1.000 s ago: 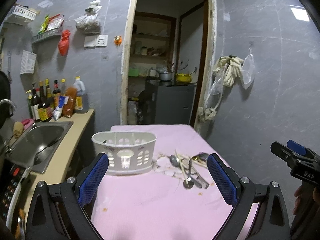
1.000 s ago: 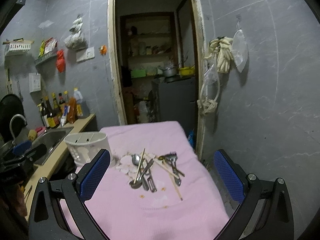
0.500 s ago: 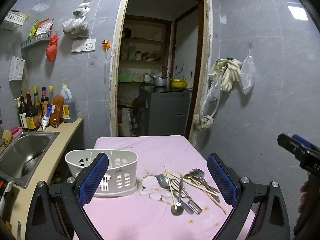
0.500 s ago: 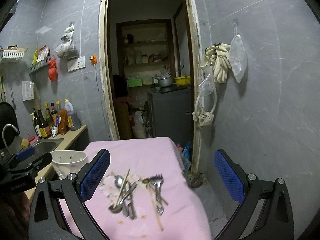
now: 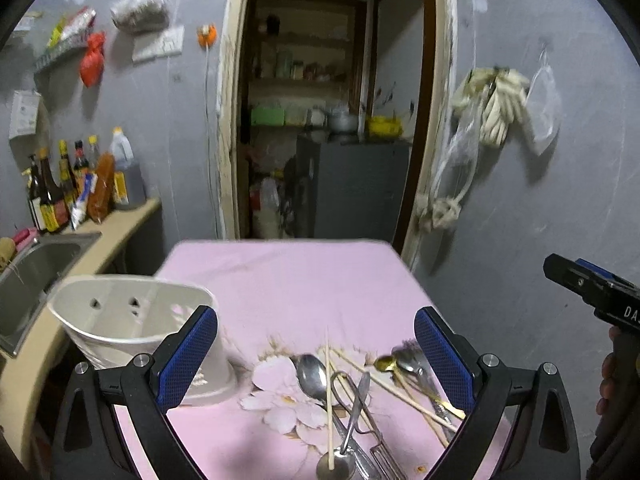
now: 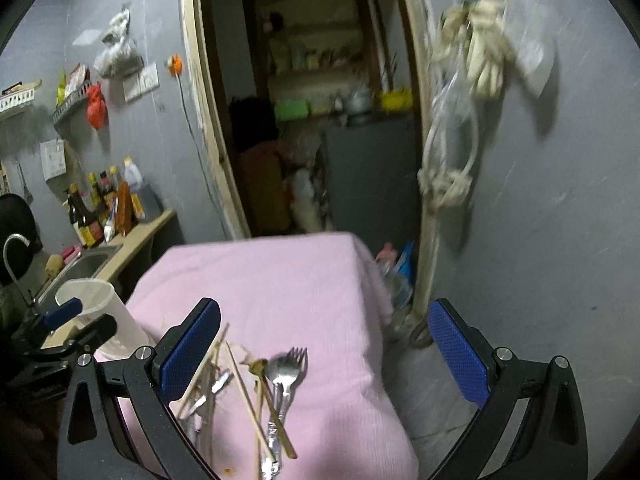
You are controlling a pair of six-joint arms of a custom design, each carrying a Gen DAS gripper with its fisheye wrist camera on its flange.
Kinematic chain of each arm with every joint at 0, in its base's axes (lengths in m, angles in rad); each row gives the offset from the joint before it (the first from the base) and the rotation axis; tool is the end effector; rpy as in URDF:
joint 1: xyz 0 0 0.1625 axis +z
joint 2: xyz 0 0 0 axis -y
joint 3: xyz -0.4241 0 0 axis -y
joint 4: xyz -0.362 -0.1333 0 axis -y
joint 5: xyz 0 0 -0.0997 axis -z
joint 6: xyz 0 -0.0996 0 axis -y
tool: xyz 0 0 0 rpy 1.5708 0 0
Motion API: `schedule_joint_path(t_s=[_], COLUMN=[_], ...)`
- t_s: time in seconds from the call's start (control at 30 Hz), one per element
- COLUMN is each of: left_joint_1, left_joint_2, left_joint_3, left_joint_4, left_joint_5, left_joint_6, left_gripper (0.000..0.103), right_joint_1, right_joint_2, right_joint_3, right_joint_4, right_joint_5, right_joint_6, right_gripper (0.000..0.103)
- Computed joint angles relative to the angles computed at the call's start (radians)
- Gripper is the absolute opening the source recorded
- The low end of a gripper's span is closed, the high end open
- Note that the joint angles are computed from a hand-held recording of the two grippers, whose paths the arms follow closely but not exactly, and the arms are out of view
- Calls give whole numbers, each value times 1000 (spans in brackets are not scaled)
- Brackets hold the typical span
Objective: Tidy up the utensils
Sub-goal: 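Move both tools down toward the pile of utensils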
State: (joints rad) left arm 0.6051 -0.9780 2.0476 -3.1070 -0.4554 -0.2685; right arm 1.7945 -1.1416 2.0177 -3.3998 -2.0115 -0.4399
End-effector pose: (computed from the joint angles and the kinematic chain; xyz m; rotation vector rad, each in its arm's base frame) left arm -0.3006 -0.4788 0.2025 0.4418 2.1635 -1.2117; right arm 0.2082 -0.5058 0.2991 0.5133 -2.3315 1.1595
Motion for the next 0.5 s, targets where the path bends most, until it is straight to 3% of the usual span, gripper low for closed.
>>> schedule_joint_path(t_s=[0.23, 0.4, 0.5], left_joint_1=[87, 140, 169], left_joint_2=[59, 91, 102], left_joint_3=[-53, -81, -105], left_joint_4=[145, 211, 262], left_joint_5=[-55, -78, -103], left_joint_6=[-126, -185, -219], left_gripper=[99, 93, 86], right_joint_1=[-107, -159, -187], right_joint_2=[58, 112, 144], right_joint_3=[-38, -76, -105], right_joint_4=[133, 243, 312], right_joint_5=[124, 182, 231], right_joint_6=[0, 29, 56], right_gripper=[100, 71, 64])
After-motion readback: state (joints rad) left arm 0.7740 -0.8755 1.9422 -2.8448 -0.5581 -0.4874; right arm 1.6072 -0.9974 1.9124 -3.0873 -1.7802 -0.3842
